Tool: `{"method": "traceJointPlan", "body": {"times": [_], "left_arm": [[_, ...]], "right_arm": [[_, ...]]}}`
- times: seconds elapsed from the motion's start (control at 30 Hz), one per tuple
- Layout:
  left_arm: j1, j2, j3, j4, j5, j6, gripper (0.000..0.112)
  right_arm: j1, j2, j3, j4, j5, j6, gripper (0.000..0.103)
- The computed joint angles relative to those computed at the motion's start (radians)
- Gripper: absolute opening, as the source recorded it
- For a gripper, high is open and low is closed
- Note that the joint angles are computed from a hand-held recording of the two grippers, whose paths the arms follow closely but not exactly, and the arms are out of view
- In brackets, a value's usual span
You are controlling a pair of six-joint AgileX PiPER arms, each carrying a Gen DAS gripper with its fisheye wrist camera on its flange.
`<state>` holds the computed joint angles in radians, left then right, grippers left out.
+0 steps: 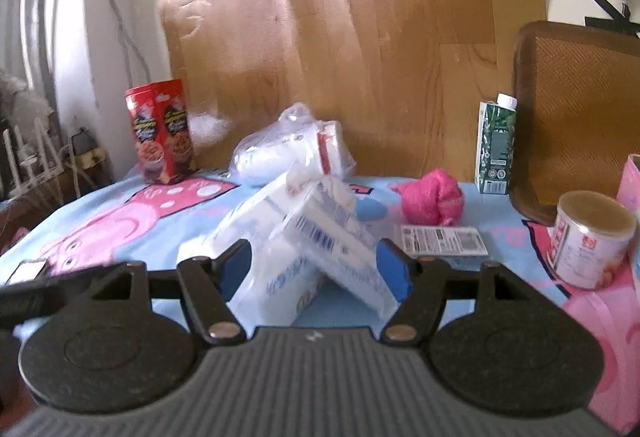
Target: Organize soft objects
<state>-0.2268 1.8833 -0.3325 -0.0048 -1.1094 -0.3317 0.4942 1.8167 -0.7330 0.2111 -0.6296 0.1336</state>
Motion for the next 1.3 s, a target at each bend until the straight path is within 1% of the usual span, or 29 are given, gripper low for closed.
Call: {"method": "traceJointPlan", "body": {"times": [0.1, 0.23, 0.27, 0.3, 0.33, 0.37, 0.4, 0.43, 0.47, 0.5, 0.53, 0.63, 0.7, 0.83, 0.93, 1.0, 1.03, 1.1, 1.13, 1.17, 1.2, 1.27, 1.3], "left_arm": [[-0.010, 0.000, 0.004, -0.009, -0.005, 0.014, 0.072], [-0.009, -0.001, 0.002, -0.007, -0.002, 0.010, 0.073], [-0.006, 0.000, 0.001, -0.004, -0.002, 0.007, 0.073], [-0.003, 0.000, 0.000, 0.001, 0.001, 0.004, 0.074], [0.000, 0.000, -0.003, 0.006, 0.005, 0.004, 0.074], [0.001, 0.000, -0.004, 0.007, 0.009, 0.004, 0.074], [0.001, 0.000, -0.005, 0.008, 0.010, 0.005, 0.074], [0.001, 0.000, -0.006, 0.009, 0.011, 0.006, 0.074], [0.000, 0.000, -0.006, 0.008, 0.011, 0.007, 0.074], [-0.001, 0.000, -0.006, 0.007, 0.010, 0.008, 0.074], [-0.004, 0.001, -0.004, 0.002, 0.008, 0.009, 0.074], [-0.006, 0.001, -0.001, -0.004, 0.002, 0.008, 0.074], [-0.005, 0.000, -0.003, -0.002, 0.008, 0.006, 0.074], [-0.003, -0.008, 0.002, 0.031, 0.005, 0.013, 0.074], [-0.047, -0.038, 0.004, 0.032, 0.035, 0.020, 0.075], [-0.086, -0.067, 0.004, 0.093, 0.048, -0.026, 0.075], [-0.112, -0.077, -0.003, 0.106, 0.058, -0.033, 0.075], [-0.189, -0.105, -0.049, 0.123, 0.131, -0.037, 0.076], [-0.216, -0.109, -0.076, 0.133, 0.165, -0.038, 0.077], [-0.250, -0.111, -0.117, 0.145, 0.216, -0.038, 0.079], [-0.279, -0.108, -0.167, 0.163, 0.277, -0.042, 0.086], [-0.326, -0.074, -0.251, 0.183, 0.340, -0.036, 0.090], [-0.352, -0.051, -0.305, 0.182, 0.385, -0.026, 0.090]], "right_arm": [[-0.033, 0.028, -0.062, -0.046, 0.046, 0.072, 0.071], [-0.041, 0.064, -0.146, -0.055, 0.120, 0.066, 0.070], [-0.045, 0.069, -0.154, -0.070, 0.133, 0.077, 0.063], [-0.050, 0.073, -0.156, -0.088, 0.138, 0.092, 0.047], [-0.064, 0.076, -0.154, -0.145, 0.141, 0.146, 0.039], [-0.073, 0.073, -0.143, -0.178, 0.130, 0.187, 0.032], [-0.079, 0.065, -0.120, -0.170, 0.105, 0.188, 0.028], [-0.075, 0.049, -0.083, -0.124, 0.060, 0.149, 0.022], [-0.069, 0.032, -0.050, -0.074, 0.020, 0.106, 0.019], [-0.065, 0.012, -0.016, -0.026, -0.010, 0.069, 0.016], [-0.071, -0.003, 0.014, -0.017, -0.035, 0.069, 0.016], [-0.096, -0.057, 0.131, -0.026, -0.112, 0.095, 0.013], [-0.103, -0.096, 0.233, -0.014, -0.178, 0.094, 0.012], [-0.111, -0.170, 0.436, -0.015, -0.275, 0.148, 0.011], [-0.089, -0.205, 0.552, 0.021, -0.315, 0.154, 0.012], [-0.110, -0.214, 0.624, -0.012, -0.328, 0.187, 0.014], [-0.091, -0.207, 0.655, 0.025, -0.351, 0.174, 0.015], [-0.011, -0.177, 0.689, 0.158, -0.412, 0.125, 0.016], [-0.002, -0.174, 0.696, 0.181, -0.424, 0.110, 0.019], [-0.011, -0.174, 0.699, 0.173, -0.430, 0.112, 0.028], [-0.032, -0.177, 0.700, 0.149, -0.434, 0.121, 0.041], [-0.060, -0.164, 0.705, 0.113, -0.467, 0.130, 0.055], [-0.054, -0.144, 0.712, 0.119, -0.499, 0.127, 0.057]]}}
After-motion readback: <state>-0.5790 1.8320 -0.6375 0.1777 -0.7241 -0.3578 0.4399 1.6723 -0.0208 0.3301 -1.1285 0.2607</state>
